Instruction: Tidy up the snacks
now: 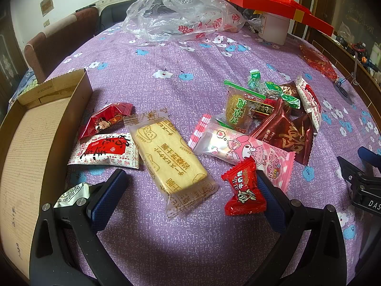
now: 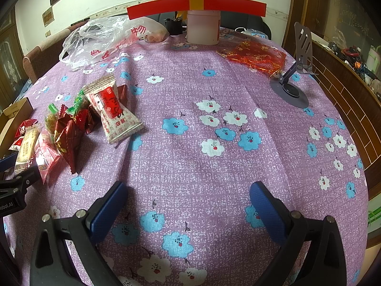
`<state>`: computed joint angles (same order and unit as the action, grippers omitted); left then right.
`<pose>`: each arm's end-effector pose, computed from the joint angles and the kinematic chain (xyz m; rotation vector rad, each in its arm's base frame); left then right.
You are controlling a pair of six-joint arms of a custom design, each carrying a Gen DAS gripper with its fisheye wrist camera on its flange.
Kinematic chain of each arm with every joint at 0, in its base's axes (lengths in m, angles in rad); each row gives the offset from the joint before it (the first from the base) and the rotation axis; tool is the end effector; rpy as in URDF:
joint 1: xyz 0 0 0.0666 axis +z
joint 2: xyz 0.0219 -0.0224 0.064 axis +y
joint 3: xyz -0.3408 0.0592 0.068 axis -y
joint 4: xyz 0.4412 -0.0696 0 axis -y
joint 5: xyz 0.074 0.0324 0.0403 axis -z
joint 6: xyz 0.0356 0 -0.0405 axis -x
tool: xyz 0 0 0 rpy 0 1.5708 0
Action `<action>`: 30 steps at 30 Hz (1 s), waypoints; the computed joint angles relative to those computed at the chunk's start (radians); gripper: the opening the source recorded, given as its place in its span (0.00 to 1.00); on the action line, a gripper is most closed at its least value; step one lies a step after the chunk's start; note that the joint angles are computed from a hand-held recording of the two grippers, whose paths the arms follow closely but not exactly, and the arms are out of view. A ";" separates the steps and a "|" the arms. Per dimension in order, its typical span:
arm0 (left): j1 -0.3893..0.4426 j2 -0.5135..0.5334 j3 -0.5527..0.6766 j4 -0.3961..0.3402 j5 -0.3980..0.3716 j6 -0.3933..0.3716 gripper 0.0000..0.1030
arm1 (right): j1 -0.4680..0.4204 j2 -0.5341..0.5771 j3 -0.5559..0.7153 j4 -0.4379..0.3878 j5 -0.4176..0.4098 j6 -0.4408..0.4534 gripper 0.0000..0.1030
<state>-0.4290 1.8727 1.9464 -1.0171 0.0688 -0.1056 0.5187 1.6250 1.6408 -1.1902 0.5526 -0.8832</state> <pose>0.6284 -0.2906 0.3795 0.6940 2.4275 -0.2176 0.5214 0.2757 0.3779 0.5890 2.4157 -0.2164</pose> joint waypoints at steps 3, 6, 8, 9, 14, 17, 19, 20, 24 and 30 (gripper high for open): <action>0.002 -0.002 0.003 -0.005 0.003 -0.003 1.00 | 0.000 0.000 0.000 0.000 0.000 0.000 1.00; 0.003 -0.001 0.004 -0.005 0.005 -0.002 1.00 | 0.000 0.000 0.001 0.000 0.000 0.000 1.00; 0.002 0.000 0.006 -0.009 0.002 0.005 1.00 | 0.000 0.000 0.001 0.000 0.000 0.000 1.00; 0.001 0.001 0.008 -0.013 -0.004 0.011 1.00 | 0.000 0.000 0.001 0.000 0.000 0.000 1.00; -0.002 0.001 0.031 -0.103 0.010 -0.027 1.00 | 0.002 0.017 0.026 -0.032 -0.008 -0.039 1.00; 0.001 -0.055 -0.046 -0.083 0.032 -0.063 1.00 | 0.001 0.027 0.050 -0.073 -0.034 -0.056 1.00; 0.002 -0.087 -0.087 -0.077 0.038 -0.077 1.00 | 0.007 0.023 0.045 -0.079 -0.031 -0.068 1.00; 0.001 -0.095 -0.096 -0.081 0.040 -0.081 1.00 | 0.010 0.020 0.041 -0.079 -0.029 -0.073 1.00; 0.004 -0.096 -0.094 -0.097 0.025 -0.060 1.00 | 0.017 0.023 0.047 -0.098 -0.033 -0.095 1.00; 0.001 -0.104 -0.108 -0.086 0.017 -0.056 1.00 | 0.026 0.014 0.037 -0.097 -0.037 -0.085 1.00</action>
